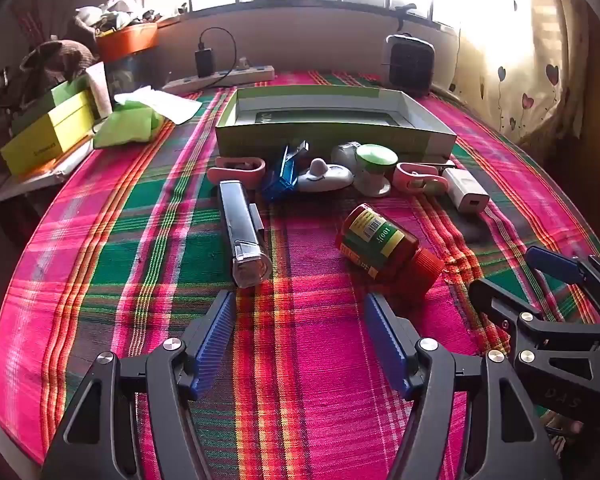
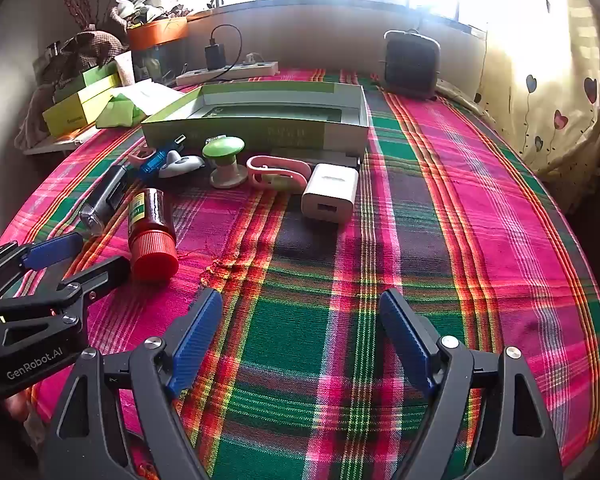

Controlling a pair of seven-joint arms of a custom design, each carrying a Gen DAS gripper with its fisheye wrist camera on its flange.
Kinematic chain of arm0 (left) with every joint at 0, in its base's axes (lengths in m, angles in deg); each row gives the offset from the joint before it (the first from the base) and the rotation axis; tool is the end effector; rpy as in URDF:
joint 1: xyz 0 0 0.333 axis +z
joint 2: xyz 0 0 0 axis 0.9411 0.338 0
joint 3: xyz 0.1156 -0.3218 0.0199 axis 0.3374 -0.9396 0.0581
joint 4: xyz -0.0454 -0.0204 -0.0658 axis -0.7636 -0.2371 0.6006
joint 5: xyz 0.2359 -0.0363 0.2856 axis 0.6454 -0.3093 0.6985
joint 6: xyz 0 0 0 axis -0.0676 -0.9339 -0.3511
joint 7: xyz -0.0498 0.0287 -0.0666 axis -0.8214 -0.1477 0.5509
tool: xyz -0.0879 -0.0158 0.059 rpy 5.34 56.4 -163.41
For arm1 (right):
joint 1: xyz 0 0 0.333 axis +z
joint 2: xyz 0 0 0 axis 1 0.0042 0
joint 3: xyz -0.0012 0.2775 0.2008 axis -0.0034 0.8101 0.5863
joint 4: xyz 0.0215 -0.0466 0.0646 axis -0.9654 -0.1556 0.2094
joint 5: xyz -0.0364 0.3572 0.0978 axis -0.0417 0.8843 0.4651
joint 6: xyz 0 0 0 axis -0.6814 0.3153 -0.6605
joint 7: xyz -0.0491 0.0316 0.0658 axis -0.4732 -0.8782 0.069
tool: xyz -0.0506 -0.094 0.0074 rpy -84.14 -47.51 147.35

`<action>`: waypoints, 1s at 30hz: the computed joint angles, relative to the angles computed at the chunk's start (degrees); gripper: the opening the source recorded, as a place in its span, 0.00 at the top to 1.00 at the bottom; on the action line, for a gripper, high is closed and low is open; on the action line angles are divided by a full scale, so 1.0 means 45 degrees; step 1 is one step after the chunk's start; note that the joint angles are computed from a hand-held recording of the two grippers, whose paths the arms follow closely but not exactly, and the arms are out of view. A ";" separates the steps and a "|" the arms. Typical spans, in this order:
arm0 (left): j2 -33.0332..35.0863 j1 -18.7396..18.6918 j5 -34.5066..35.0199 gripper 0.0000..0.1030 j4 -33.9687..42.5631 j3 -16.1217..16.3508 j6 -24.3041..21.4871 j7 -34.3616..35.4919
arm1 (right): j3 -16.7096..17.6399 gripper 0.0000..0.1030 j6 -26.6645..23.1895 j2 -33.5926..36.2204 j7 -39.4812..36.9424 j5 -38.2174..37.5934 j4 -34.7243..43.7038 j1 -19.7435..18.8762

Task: Organize rigid objects

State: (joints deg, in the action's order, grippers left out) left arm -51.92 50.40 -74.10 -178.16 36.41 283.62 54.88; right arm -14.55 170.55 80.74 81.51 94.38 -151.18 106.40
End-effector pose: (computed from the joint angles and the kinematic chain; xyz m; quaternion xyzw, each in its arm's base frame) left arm 0.5724 -0.2393 0.2497 -0.4882 0.7924 -0.3112 0.1924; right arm 0.4920 0.0764 0.2427 -0.5994 0.7103 -0.2781 0.2425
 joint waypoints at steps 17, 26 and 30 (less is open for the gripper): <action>-0.0011 0.0450 0.0453 0.36 0.0130 -0.0303 -0.0195 -0.0233 | -0.0012 0.21 0.0118 0.0009 0.0014 0.0017 -0.0038 0.0028; -0.0036 0.0400 0.0441 0.36 0.0093 -0.0240 -0.0171 -0.0224 | -0.0007 0.21 0.0153 0.0015 -0.0001 0.0065 -0.0038 0.0047; -0.0028 0.0347 0.0405 0.36 0.0090 -0.0203 -0.0155 -0.0200 | -0.0003 0.21 0.0167 0.0020 -0.0002 0.0075 -0.0038 0.0052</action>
State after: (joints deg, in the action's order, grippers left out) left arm -52.04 51.97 -72.27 -177.76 35.50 282.92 53.98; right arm -14.56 171.30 80.83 81.50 94.72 -151.35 106.63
